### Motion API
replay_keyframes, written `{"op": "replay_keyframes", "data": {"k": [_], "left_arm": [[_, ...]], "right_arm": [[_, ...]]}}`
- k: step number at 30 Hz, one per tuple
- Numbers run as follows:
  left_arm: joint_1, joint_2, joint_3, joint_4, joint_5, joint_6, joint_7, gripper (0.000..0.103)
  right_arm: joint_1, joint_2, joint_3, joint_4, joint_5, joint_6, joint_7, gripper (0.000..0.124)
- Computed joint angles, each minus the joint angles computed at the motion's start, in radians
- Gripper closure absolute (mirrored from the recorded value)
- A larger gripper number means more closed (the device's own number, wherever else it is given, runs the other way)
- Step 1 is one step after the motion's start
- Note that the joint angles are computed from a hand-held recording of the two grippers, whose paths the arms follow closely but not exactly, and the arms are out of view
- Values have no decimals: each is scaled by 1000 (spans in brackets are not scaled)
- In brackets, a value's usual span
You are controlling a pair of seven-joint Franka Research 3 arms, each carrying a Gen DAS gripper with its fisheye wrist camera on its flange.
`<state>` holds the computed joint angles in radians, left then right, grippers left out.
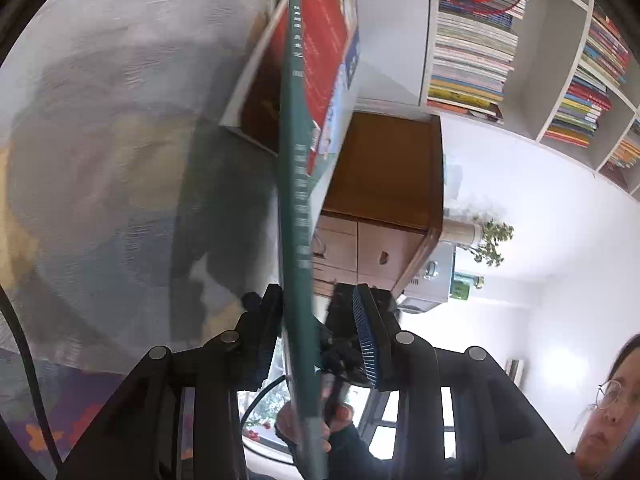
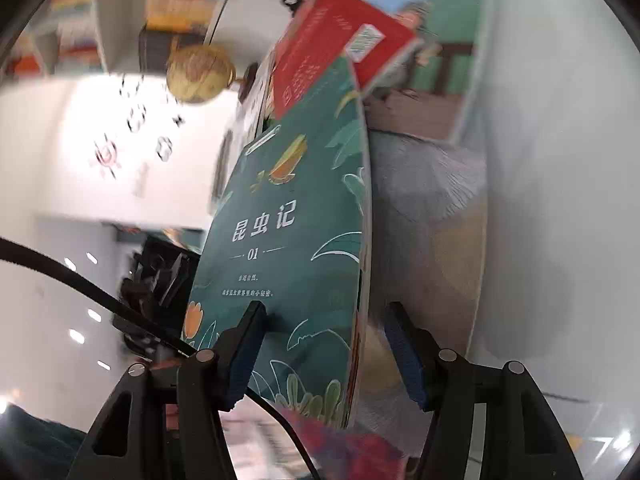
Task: Organize books
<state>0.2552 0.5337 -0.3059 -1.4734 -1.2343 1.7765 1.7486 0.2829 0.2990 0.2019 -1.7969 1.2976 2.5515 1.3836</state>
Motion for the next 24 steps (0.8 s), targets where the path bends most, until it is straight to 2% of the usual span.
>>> {"op": "replay_keyframes", "data": {"k": [2, 3, 4, 6, 7, 8, 10, 12, 13, 17, 20, 24], "left_arm": [[-12, 10, 7, 26, 36, -2, -14, 71], [-24, 13, 16, 46, 82, 0, -21, 71], [-54, 12, 35, 74, 179, 9, -37, 71], [-107, 3, 62, 115, 368, 25, -53, 71], [-158, -10, 84, 138, 521, 44, -51, 70], [-185, -20, 89, 142, 614, 57, -44, 69], [-221, -55, 84, 118, 736, 101, -15, 71], [-245, -83, 81, 92, 816, 139, -7, 68], [-251, -95, 78, 78, 838, 156, -7, 68], [-251, -146, 67, 24, 846, 224, -11, 68], [-247, -195, 66, -25, 842, 291, 25, 68], [-240, -223, 70, -33, 815, 319, 52, 68]], "right_arm": [[-19, 4, 11, -7, 92, -10, -62, 68], [-22, 13, 12, 1, 116, -18, -83, 81], [-22, 23, 12, 15, 110, -19, -88, 85], [13, 45, -14, 58, -42, 5, -6, 91], [34, 49, -28, 73, -146, 18, 36, 99], [52, 54, -38, 91, -248, 20, 71, 101], [77, 59, -54, 117, -415, -2, 142, 102], [126, 64, -89, 153, -646, -27, 234, 103], [140, 67, -96, 170, -729, -43, 258, 103], [147, 62, -83, 192, -851, -45, 273, 103], [146, 46, -75, 191, -905, -34, 250, 102], [146, 47, -63, 218, -927, -27, 223, 102]]}}
